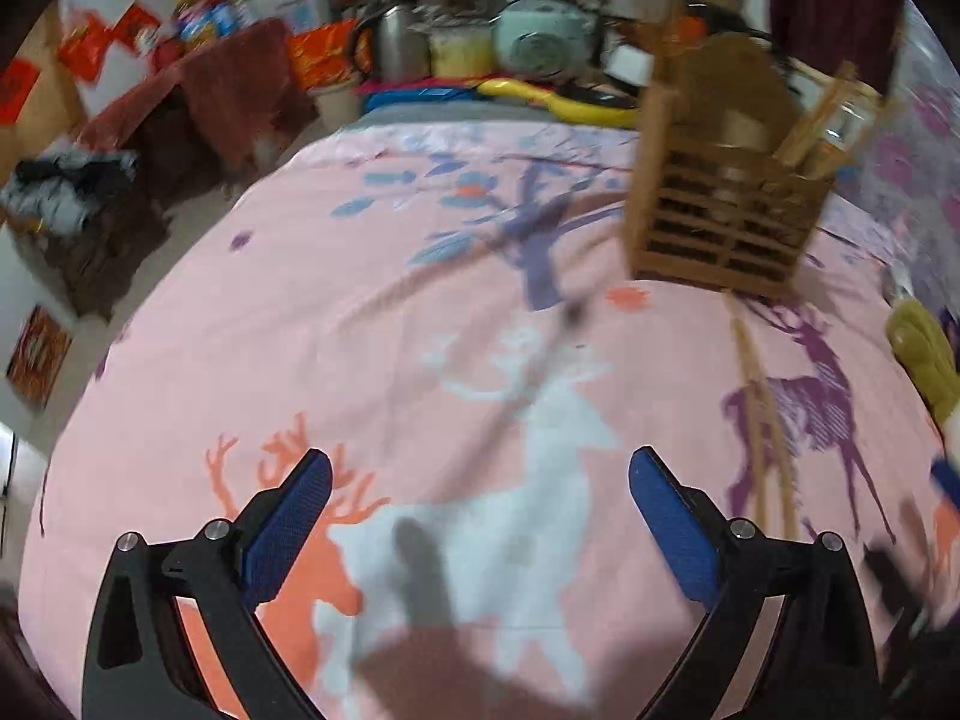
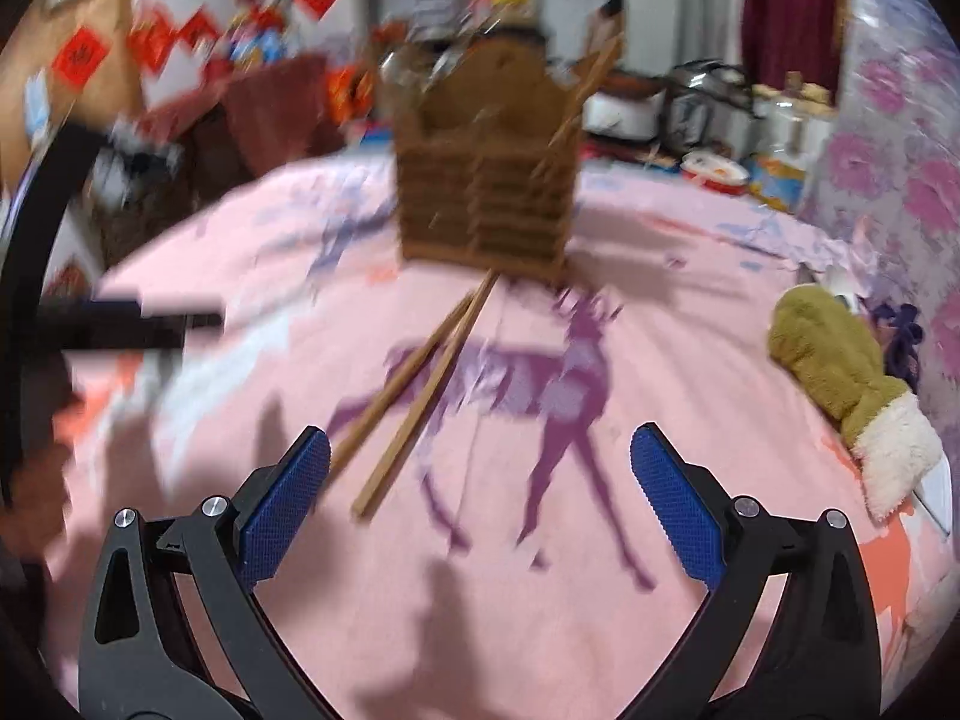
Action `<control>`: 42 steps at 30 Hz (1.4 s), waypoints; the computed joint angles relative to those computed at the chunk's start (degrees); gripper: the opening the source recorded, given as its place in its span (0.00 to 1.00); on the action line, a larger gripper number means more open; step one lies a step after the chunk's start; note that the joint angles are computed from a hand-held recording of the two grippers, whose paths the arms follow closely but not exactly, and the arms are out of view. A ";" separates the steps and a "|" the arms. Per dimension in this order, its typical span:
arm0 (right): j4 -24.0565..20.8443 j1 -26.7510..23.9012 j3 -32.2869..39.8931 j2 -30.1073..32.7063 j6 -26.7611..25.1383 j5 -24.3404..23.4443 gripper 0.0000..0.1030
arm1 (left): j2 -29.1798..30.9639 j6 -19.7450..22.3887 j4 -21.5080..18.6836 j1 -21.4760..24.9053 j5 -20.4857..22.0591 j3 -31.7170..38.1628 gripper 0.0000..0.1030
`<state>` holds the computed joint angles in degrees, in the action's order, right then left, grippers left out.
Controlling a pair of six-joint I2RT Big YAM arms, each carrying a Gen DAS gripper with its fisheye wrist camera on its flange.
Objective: Organize utensils
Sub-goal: 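Move both open grippers back toward the remaining chopsticks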
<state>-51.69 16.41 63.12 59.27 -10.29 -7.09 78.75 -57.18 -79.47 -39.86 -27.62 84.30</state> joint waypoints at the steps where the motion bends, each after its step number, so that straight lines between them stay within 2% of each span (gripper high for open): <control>1: -0.40 1.11 -0.49 0.05 -1.37 1.69 0.94 | -0.58 -0.57 0.30 0.95 1.15 -0.66 0.95; 5: -0.42 5.29 -1.93 0.60 -5.12 8.44 0.94 | -2.82 -1.71 2.72 3.16 4.34 -2.75 0.94; 8: -1.59 5.27 -1.41 1.64 -5.69 8.46 0.94 | -3.24 -1.62 3.38 3.12 4.60 -3.12 0.94; 11: -2.95 3.50 0.13 3.86 -3.20 10.92 0.93 | -2.22 -0.80 2.46 2.21 3.48 -2.00 0.94; 14: -1.46 0.70 0.90 4.90 1.65 15.90 0.93 | -1.39 0.16 1.97 1.33 2.58 -1.21 0.94; 15: -1.21 -1.10 1.33 4.85 3.05 14.96 0.93 | -1.27 0.47 2.05 1.18 2.51 -1.10 0.94; 18: -2.21 -5.05 2.48 4.28 5.58 6.48 0.90 | -0.75 1.08 1.66 0.83 2.05 -0.60 0.95; 20: -3.04 -5.39 2.55 3.97 4.87 2.13 0.84 | -0.52 0.95 1.30 0.94 2.00 -0.47 0.95; 22: -3.84 -3.45 2.05 4.13 2.60 2.76 0.73 | -0.71 0.88 1.60 1.22 2.63 -0.76 0.94; 24: -4.82 -1.80 2.27 5.28 1.26 4.31 0.56 | -0.95 0.89 2.08 1.47 3.23 -1.08 0.94; 27: -6.00 -0.64 2.17 6.13 0.63 5.14 0.41 | -0.80 1.13 2.01 1.26 2.96 -0.92 0.94; 28: -6.16 -0.92 2.32 6.16 0.65 4.39 0.33 | -0.69 1.39 2.01 1.10 2.82 -0.82 0.94; 29: -6.38 -1.16 2.48 6.13 1.07 4.39 0.15 | -0.57 1.66 2.02 0.88 2.68 -0.67 0.94; 30: -6.57 -1.49 2.70 6.31 1.57 4.47 0.07 | -0.49 1.84 1.98 0.68 2.53 -0.56 0.94; 34: -7.59 -4.29 3.97 7.90 4.84 3.91 0.07 | 0.31 3.78 2.37 -0.63 2.02 0.19 0.94; 37: -8.52 -5.38 4.66 8.58 5.86 2.54 0.09 | 1.15 7.71 4.02 -2.59 2.50 0.88 0.95; 39: -9.35 -6.06 5.22 9.10 6.24 1.42 0.12 | 1.51 10.42 5.63 -3.71 3.91 0.98 0.94; 42: -10.90 -8.17 6.31 10.09 7.67 -2.95 0.15 | 2.16 15.17 8.53 -5.50 7.85 1.15 0.94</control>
<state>-62.59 8.23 69.43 69.36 -2.62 -10.04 80.91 -42.02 -70.94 -45.36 -19.77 85.46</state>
